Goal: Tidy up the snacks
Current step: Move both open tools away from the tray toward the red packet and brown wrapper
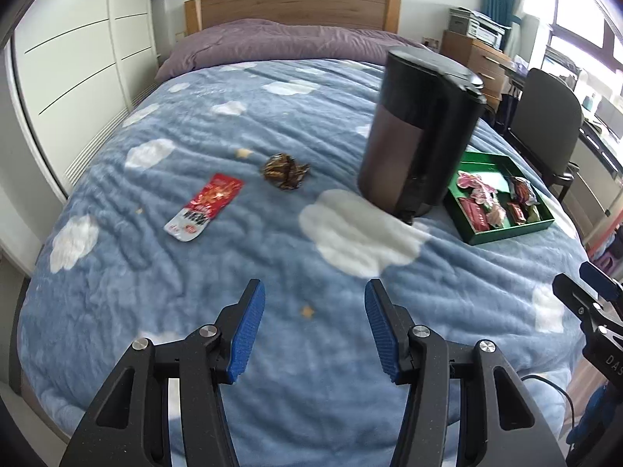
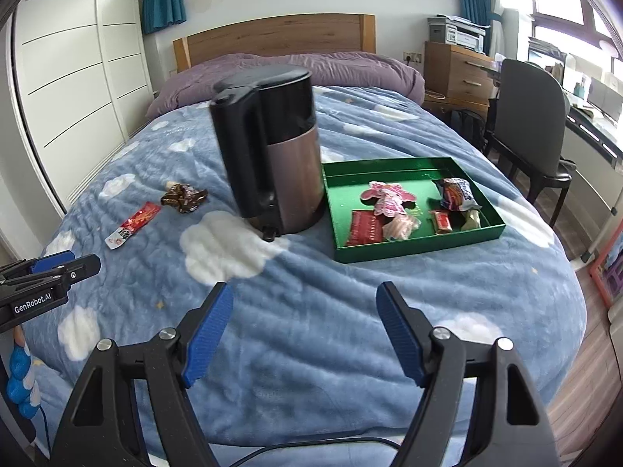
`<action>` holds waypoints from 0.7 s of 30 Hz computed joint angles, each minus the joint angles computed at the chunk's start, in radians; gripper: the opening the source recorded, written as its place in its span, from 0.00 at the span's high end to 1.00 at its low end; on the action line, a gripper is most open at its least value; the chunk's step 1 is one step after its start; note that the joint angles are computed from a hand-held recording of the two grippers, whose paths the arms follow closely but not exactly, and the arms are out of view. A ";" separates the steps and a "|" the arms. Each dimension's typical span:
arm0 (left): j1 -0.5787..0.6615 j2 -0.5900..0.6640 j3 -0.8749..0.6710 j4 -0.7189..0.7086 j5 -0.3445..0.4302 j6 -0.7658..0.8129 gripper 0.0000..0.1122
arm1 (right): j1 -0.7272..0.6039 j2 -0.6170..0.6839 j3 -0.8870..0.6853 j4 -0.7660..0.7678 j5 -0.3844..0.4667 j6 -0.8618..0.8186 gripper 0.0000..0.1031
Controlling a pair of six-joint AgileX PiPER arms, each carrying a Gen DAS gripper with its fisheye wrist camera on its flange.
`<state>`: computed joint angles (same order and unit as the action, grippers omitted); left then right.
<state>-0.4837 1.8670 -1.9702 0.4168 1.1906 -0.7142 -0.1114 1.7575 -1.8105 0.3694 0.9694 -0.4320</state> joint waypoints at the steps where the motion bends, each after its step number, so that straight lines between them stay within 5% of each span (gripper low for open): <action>1: 0.006 -0.021 0.035 0.007 -0.013 -0.009 0.58 | 0.008 -0.006 0.006 -0.004 -0.003 0.002 0.00; 21: 0.149 -0.248 0.366 0.009 -0.134 -0.070 0.57 | 0.212 -0.081 0.069 -0.105 -0.013 0.064 0.00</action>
